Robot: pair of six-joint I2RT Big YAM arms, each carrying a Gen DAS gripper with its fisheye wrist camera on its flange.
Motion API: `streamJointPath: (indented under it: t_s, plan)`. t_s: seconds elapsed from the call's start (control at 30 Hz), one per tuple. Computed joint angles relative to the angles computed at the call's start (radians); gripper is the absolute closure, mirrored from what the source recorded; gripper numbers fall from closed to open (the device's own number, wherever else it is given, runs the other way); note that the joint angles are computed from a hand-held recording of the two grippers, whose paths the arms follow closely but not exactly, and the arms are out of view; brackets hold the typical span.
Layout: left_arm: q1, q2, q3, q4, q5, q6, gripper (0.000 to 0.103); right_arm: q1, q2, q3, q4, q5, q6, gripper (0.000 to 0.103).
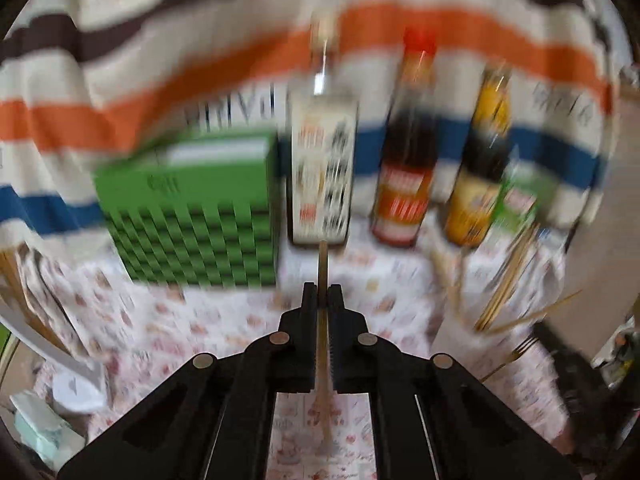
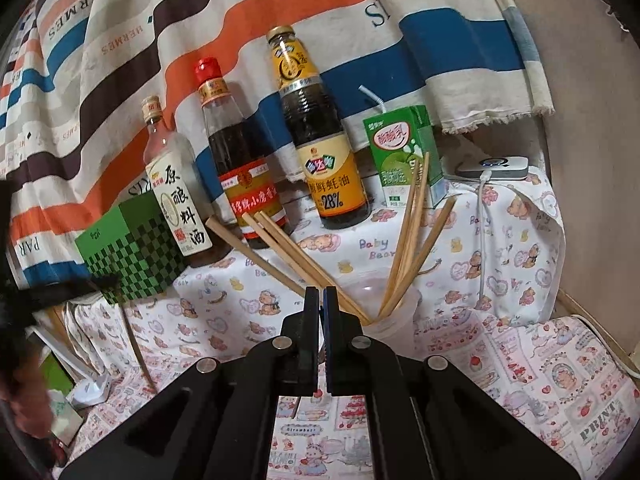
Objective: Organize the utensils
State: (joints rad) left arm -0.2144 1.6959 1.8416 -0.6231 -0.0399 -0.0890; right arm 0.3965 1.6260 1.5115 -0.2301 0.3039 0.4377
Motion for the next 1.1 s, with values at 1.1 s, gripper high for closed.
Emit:
streamJointPath:
  t_s: [1.1]
  plan:
    - [-0.181,0.127,0.238,0.113,0.014,-0.082,0.099,-0.118,-0.12,-0.166,0.266,-0.104,0.2,0.1]
